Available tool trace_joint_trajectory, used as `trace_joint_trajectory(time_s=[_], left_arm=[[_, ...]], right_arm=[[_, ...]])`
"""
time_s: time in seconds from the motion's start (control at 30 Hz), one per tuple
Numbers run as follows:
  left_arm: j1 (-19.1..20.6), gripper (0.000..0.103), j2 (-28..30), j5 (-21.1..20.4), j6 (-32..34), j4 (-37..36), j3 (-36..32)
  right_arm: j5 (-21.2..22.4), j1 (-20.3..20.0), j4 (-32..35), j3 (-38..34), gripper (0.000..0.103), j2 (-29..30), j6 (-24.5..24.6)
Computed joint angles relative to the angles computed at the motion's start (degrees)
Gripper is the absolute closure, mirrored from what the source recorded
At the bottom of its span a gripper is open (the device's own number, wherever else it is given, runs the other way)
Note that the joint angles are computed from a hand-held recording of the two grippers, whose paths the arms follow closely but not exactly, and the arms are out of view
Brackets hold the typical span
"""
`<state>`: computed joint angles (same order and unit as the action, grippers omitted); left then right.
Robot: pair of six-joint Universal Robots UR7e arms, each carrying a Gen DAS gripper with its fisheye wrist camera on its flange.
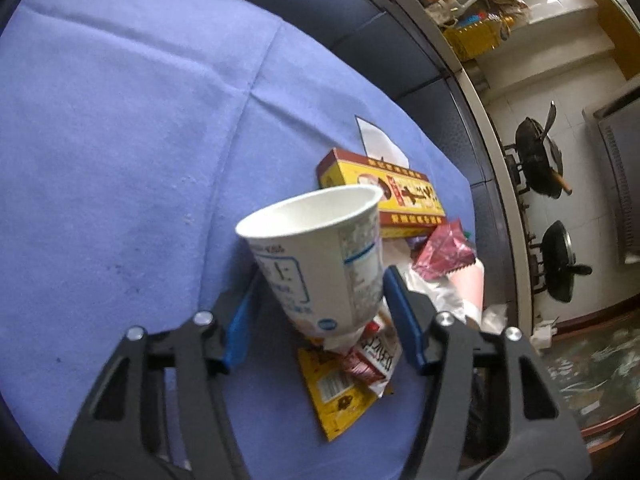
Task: Collect trash
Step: 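Grasp the white paper cup with the left tool while the right tool grasps the tissue pack, then drop the paper cup and tissue pack into the beige bin from both tools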
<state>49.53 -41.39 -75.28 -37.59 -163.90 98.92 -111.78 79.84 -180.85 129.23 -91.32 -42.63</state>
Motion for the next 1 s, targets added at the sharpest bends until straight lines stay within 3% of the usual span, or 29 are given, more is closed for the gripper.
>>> trace_joint_trajectory(time_s=[0.23,0.4,0.57,0.7,1.0], left_arm=[[-2.73,0.046,-6.24,-2.6,4.18,-10.03,11.04],[-7.87,0.046,-5.96,-6.17,10.14,-9.64,12.57],[-12.37,0.046,0.4,-10.65,15.66,-5.52,7.29],[-14.79,0.046,5.8,-11.31,18.36,-0.65,2.14],[-16.82,0.046,19.17,-14.46,23.61,14.0,-19.64]], right_arm=[[6.1,-2.31,5.84,4.17,0.046,-9.57,3.96],[10.67,-6.84,12.55,4.55,0.046,-15.36,9.53],[15.88,-12.15,14.69,6.27,0.046,-21.48,10.67],[19.85,-17.15,17.73,6.6,0.046,-25.85,10.66],[30.13,-28.03,24.92,2.08,0.045,-30.8,11.31]])
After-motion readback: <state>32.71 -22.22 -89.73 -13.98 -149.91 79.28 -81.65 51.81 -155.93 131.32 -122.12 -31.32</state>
